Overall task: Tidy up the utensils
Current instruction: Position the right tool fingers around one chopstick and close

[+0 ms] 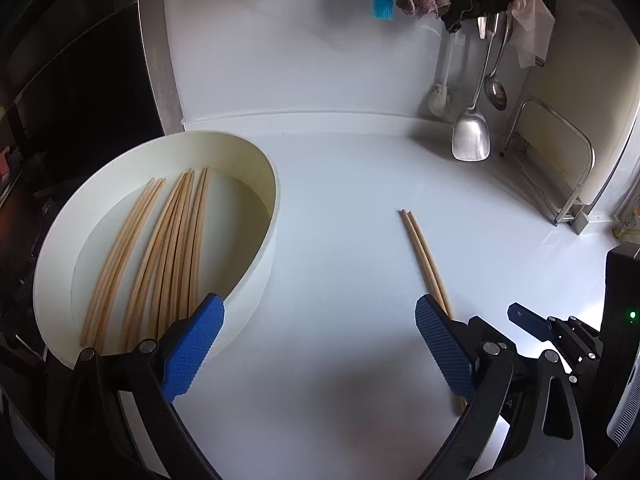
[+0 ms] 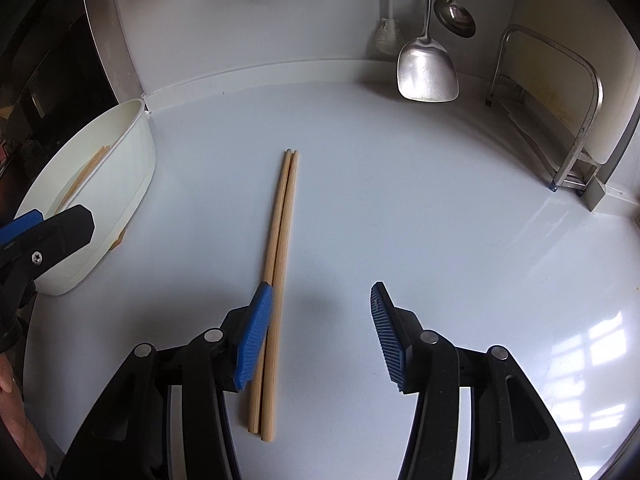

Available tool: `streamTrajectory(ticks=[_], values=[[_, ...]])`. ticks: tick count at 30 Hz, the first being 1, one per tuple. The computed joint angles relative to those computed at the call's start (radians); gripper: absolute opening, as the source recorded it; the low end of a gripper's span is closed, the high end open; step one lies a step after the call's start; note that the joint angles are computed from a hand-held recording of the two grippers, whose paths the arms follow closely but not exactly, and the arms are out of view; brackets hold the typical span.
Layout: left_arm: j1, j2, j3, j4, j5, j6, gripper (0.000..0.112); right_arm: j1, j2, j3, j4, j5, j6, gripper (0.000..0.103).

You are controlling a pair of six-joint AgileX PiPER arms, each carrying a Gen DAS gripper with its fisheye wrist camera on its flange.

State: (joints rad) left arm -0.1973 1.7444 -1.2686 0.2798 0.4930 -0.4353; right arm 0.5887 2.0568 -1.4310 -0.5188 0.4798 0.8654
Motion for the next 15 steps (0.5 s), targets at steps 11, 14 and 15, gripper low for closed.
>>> streamTrajectory(ticks=[11,14,15], values=[[0.021,-0.013,0.027,-0.061,-0.034,0.064,0.095,0.014,0.038,-0.044,-0.051,0.027,0.054,0.049],[0.021,-0.015,0.031,-0.062,-0.039,0.067,0.095,0.017,0.048,-0.058,-0.062,0.040,0.047,0.049],[0.021,-0.015,0.031,-0.060,-0.040,0.065,0.095,0.018,0.051,-0.061,-0.066,0.042,0.045,0.049]])
